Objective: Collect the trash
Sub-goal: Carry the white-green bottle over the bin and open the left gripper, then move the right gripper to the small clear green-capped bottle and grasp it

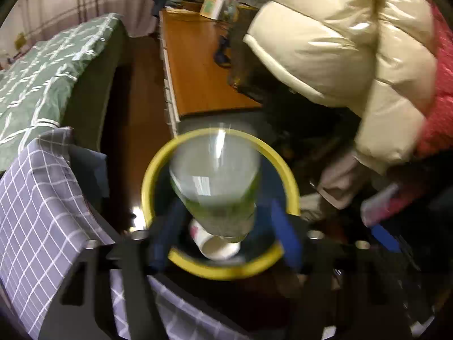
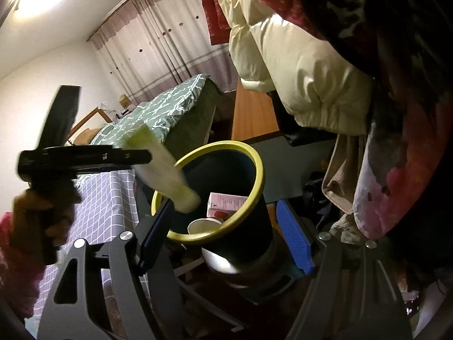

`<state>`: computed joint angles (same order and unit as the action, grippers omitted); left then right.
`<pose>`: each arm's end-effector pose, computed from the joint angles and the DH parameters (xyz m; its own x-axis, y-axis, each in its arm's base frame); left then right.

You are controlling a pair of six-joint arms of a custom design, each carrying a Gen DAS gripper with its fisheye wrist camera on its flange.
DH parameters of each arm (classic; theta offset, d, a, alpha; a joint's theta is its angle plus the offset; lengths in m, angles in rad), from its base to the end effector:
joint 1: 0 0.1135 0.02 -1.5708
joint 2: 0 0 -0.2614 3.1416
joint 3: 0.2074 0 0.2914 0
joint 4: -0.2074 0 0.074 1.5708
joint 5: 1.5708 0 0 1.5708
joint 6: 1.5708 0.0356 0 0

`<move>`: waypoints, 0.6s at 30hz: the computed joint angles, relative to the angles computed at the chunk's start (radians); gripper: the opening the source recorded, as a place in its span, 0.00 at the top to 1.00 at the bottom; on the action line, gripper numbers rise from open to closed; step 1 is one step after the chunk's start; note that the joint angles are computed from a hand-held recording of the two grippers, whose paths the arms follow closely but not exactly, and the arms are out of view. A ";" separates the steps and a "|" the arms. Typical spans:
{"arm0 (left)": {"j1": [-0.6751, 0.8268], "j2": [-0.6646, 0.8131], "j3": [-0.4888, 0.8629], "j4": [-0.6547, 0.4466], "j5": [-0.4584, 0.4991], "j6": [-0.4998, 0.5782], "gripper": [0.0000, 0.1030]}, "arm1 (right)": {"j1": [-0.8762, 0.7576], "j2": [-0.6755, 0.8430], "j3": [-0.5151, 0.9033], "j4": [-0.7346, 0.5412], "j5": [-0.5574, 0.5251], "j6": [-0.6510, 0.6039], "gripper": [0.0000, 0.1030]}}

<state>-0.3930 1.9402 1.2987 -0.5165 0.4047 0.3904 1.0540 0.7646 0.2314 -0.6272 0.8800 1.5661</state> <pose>0.3841 -0.1744 0.1369 -0.5930 0.6245 -0.5082 0.7825 0.5958 -0.1809 0.0960 0.1134 0.1125 -0.4041 0.5784 -0.7086 0.4512 0.7999 0.3957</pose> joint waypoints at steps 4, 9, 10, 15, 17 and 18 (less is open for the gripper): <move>0.038 -0.054 -0.045 0.037 0.028 -0.019 0.18 | -0.028 -0.004 -0.011 0.037 -0.025 -0.032 0.31; 0.140 -0.222 -0.176 0.102 0.095 0.009 0.09 | -0.073 0.070 -0.016 0.178 -0.074 -0.103 0.31; 0.178 -0.265 -0.209 0.111 0.124 0.014 0.09 | -0.076 0.094 -0.010 0.202 -0.082 -0.115 0.31; 0.366 -0.359 -0.249 0.060 0.236 0.084 0.07 | -0.084 0.228 0.053 0.290 -0.109 -0.173 0.31; 0.457 -0.387 -0.260 0.036 0.280 0.113 0.06 | -0.086 0.277 0.072 0.326 -0.114 -0.197 0.31; 0.509 -0.396 -0.264 0.029 0.307 0.125 0.05 | -0.087 0.316 0.095 0.348 -0.121 -0.217 0.31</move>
<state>0.1163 1.5438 1.0343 -0.4878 0.7121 0.5158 0.9671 1.0803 0.3264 -0.2791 0.7590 1.3491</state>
